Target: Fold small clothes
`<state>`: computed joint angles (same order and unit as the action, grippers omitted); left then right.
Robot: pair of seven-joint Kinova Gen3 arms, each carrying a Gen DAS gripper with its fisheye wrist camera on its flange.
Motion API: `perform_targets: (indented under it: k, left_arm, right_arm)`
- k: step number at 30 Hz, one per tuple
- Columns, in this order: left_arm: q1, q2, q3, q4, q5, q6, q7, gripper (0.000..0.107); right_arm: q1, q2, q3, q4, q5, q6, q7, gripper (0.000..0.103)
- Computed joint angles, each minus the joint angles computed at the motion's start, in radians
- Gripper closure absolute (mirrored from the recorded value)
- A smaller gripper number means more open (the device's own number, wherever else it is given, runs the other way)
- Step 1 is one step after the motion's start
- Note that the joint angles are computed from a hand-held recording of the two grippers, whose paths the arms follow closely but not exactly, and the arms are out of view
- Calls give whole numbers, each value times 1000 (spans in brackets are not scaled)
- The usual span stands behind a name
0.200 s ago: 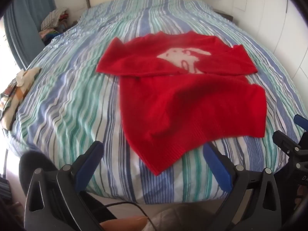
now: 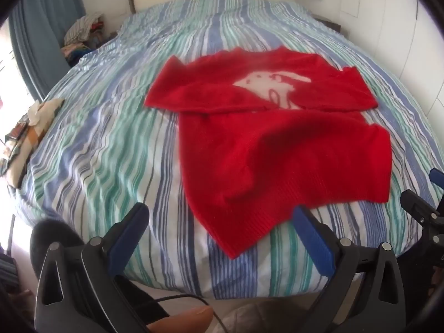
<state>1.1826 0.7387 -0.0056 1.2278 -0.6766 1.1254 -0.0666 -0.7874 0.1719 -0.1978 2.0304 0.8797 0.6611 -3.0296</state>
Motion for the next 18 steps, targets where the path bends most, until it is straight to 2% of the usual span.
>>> perform_targets:
  k: [2,7,10,18]
  left_arm:
    - [-33,-4,15,-13,44,9,-29,5]
    - [-67,-15,34,15,79,-20,-49,5]
    - [-46,-5,13,8,87,8,-24,5]
    - [-45,-1,15,-1,79,31,-21,5]
  right_arm:
    - [0,1,-2,-1,9,4,-16,0]
    - [10,-5,8,25,40,-33,-52,0]
    - [15,-5,13,36,60,-48,-84,0]
    - [24,-2,12,51,80,-69,-137,0]
